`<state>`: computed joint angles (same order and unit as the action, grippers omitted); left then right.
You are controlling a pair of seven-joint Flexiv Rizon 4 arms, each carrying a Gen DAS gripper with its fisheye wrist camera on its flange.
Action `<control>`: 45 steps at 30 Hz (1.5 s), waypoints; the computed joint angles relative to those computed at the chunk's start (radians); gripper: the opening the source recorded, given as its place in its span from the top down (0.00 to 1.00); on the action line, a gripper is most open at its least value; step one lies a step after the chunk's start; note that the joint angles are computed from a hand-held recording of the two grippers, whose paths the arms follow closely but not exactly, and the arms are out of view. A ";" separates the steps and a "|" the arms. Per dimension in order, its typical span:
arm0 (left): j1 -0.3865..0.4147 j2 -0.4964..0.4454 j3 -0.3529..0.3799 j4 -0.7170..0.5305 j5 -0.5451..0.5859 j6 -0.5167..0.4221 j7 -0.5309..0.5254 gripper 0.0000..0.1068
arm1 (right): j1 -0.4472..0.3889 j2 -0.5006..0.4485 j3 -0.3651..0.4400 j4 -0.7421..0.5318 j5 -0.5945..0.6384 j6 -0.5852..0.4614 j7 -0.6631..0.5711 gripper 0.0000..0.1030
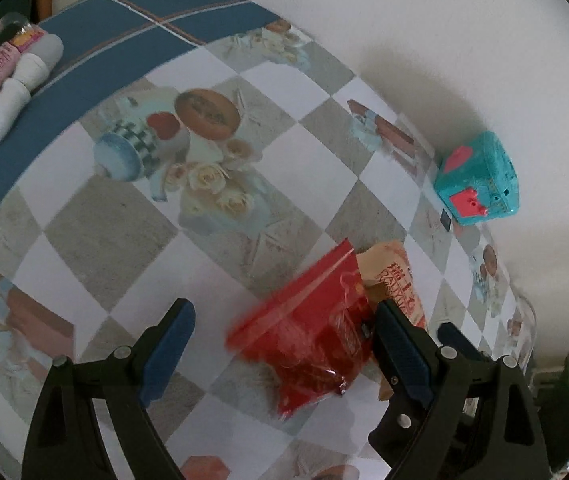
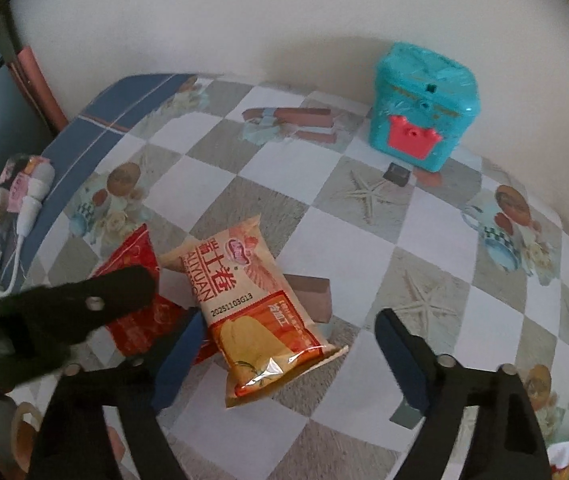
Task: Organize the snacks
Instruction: 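Grasp the red snack bag with left tool while right tool grasps the bread pack, then carry red bag and bread pack over the tray and open both tools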
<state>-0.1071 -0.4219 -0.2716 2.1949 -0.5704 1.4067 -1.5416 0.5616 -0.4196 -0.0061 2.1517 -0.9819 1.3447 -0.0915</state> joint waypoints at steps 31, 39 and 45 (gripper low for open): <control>-0.255 0.441 0.176 0.218 0.481 -0.098 -0.518 0.53 | -0.056 0.594 0.381 0.417 0.146 -0.328 0.508 0.61; -0.291 0.489 0.164 0.300 0.381 -0.047 -0.429 0.54 | 0.005 0.778 0.502 0.483 0.337 -0.450 0.576 0.61; -0.316 0.500 0.165 0.325 0.277 -0.034 -0.356 0.54 | 0.035 0.864 0.524 0.528 0.472 -0.471 0.597 0.61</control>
